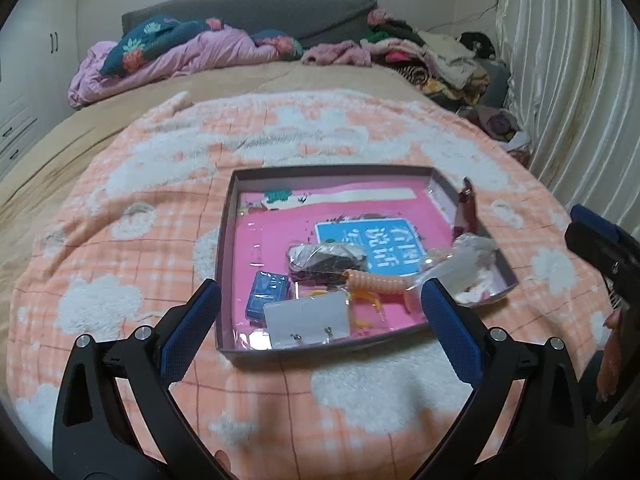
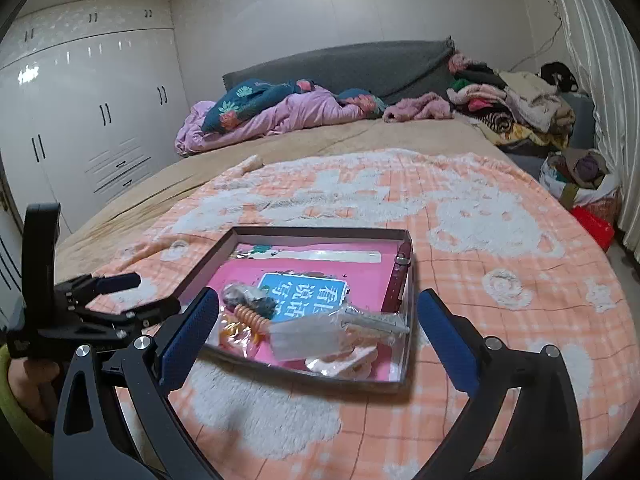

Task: Organize jewelry

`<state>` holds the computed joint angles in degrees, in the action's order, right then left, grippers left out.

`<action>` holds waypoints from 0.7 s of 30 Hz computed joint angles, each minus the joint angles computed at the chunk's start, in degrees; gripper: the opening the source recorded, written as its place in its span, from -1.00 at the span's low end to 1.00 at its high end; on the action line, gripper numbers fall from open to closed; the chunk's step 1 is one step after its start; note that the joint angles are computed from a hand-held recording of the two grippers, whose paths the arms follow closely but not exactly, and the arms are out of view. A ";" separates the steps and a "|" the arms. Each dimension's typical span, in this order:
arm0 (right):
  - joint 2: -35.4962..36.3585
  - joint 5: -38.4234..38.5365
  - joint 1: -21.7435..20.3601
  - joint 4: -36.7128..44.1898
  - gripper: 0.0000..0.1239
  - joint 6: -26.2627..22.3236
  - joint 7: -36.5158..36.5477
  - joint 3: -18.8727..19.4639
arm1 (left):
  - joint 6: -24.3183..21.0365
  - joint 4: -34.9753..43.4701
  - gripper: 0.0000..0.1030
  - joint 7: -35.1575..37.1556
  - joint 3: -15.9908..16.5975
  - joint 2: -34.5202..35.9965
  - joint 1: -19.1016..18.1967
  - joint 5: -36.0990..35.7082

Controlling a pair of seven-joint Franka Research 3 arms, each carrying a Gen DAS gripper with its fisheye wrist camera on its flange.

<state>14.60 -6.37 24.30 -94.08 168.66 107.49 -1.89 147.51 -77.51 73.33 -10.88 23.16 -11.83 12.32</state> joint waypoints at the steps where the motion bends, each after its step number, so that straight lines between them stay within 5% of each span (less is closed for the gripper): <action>1: -1.11 -0.72 0.44 -1.45 0.59 0.78 0.49 -0.37 | 0.79 -1.47 0.82 -0.20 0.01 -1.22 0.04 0.10; 5: -5.04 -6.08 2.13 -6.34 0.59 2.31 5.02 -1.79 | 3.19 -6.91 0.82 -0.85 -0.12 -5.50 0.35 0.36; 21: -11.42 -18.66 -1.69 -16.66 0.59 1.99 19.43 3.39 | 8.72 -24.73 0.82 -5.89 -0.55 -16.07 1.11 0.25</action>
